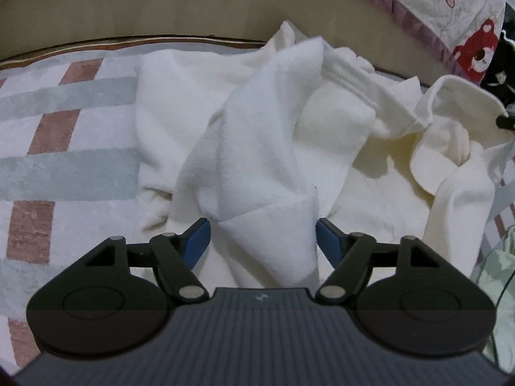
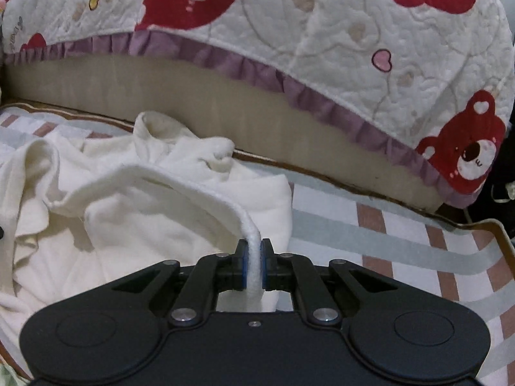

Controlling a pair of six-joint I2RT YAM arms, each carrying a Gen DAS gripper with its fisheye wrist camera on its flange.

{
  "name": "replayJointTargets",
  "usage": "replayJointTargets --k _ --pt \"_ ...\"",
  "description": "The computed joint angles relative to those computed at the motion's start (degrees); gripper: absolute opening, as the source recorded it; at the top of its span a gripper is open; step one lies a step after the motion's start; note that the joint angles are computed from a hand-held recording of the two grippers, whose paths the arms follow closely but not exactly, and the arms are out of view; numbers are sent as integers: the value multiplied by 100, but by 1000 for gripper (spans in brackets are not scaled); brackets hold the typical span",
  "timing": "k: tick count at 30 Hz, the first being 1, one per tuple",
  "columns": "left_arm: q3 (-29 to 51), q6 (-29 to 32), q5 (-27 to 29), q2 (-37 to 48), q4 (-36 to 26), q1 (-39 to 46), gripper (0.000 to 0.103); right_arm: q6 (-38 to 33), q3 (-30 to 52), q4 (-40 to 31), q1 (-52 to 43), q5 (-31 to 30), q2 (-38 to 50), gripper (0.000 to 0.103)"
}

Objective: Fold clothes

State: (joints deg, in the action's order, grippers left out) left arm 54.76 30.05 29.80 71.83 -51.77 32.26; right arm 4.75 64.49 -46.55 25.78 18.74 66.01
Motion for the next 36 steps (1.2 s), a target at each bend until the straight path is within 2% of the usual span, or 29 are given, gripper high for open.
replayJointTargets --k 1,2,3,6,8,11,12,14,17,19,22,24,28,34,36 --pt "-64 35 -44 -48 60 -52 67 -2 -47 2 -15 -6 -48 8" --pt "-102 79 -72 -88 88 -88 31 -2 -85 4 -22 -6 -92 8" --pt "34 199 14 -66 -105 -11 7 -17 -97 8 -33 -5 -112 8" --pt "463 564 299 28 -679 246 7 -74 -166 110 -96 -25 -158 8" --pt "810 640 1000 162 -878 749 7 -59 -183 174 -209 -133 -186 8" --pt "1428 735 2226 813 -1411 1572 7 20 -176 280 -468 -363 -233 8" --pt "1511 601 2437 966 -1401 1721 7 49 -174 309 -550 -431 -253 8" --pt "1529 92 2423 1141 -1057 1873 7 127 -188 372 -730 -555 -321 8" --pt "1133 -588 1656 937 -33 1761 7 137 -243 480 -1007 -787 -449 8" --pt "954 -753 1563 868 258 1702 7 80 -344 568 -1086 -820 -512 8" --pt "1055 -767 1854 922 130 1722 7 220 -532 688 -1085 -728 -550 8" --pt "943 -852 2061 737 318 1820 7 480 -641 778 -1091 -718 -591 8" --pt "1249 -821 3346 841 -69 2363 7 720 -601 824 -969 -505 -883 8" --pt "1315 -1340 2552 954 124 2159 7 -71 -499 1013 -535 179 -1465 8" --pt "1428 -1206 2843 1310 -255 2180 7 68 -640 1018 -437 265 -1571 8"
